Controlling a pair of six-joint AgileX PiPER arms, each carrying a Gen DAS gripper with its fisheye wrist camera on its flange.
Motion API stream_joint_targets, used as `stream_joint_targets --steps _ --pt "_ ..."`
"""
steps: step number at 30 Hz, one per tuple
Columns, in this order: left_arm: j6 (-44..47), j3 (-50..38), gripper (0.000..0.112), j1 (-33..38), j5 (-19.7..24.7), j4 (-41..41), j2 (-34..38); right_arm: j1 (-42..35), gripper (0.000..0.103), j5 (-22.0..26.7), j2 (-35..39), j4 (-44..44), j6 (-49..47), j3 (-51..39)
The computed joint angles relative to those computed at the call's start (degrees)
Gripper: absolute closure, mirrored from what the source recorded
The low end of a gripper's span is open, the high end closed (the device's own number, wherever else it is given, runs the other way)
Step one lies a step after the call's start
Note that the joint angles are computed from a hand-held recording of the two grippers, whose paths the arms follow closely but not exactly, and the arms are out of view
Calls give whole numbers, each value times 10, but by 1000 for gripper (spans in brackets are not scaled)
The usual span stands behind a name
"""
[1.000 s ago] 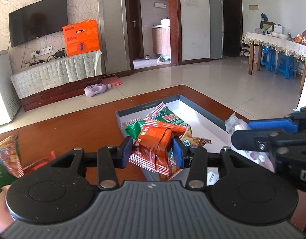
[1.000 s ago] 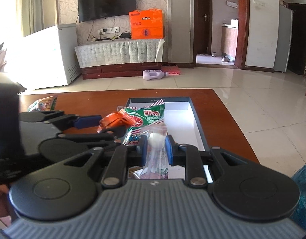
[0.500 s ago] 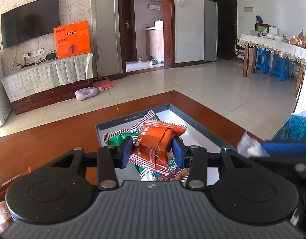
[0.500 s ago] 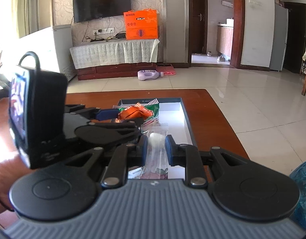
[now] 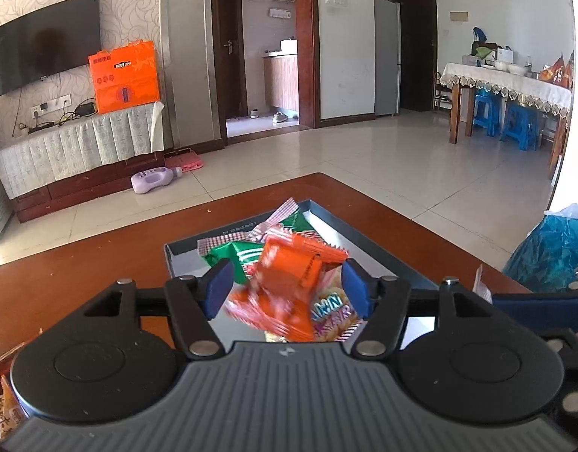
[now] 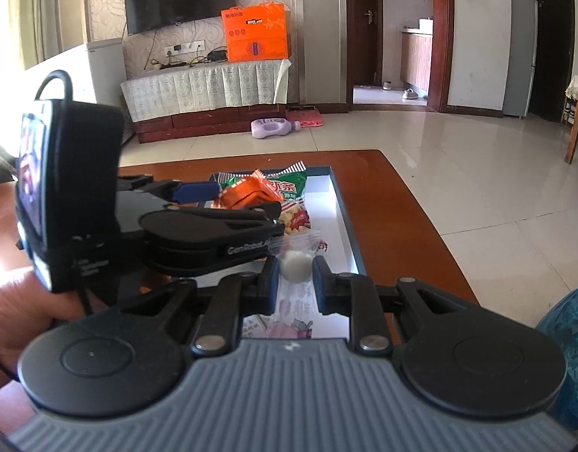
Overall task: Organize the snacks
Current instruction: 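Open both tools to drop the snacks in the box and withdraw toward the table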
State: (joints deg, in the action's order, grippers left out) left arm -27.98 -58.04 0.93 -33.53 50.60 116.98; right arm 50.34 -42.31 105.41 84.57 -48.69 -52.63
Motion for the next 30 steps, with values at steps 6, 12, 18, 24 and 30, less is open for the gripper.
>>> stream_joint_targets --steps 6,12,18,24,30 --pt "3 35 36 39 -37 28 -22 -10 80 8 2 -4 4 -3" --pt "20 70 35 77 -61 63 -44 -14 80 5 6 -9 18 -5" --pt "42 110 35 124 -88 105 -60 -17 80 8 20 -14 26 -17" --pt "86 160 32 164 -115 106 -72 -23 80 23 36 -17 25 -34" --pt "107 189 32 199 -135 122 -84 -22 80 27 53 -6 12 -60"
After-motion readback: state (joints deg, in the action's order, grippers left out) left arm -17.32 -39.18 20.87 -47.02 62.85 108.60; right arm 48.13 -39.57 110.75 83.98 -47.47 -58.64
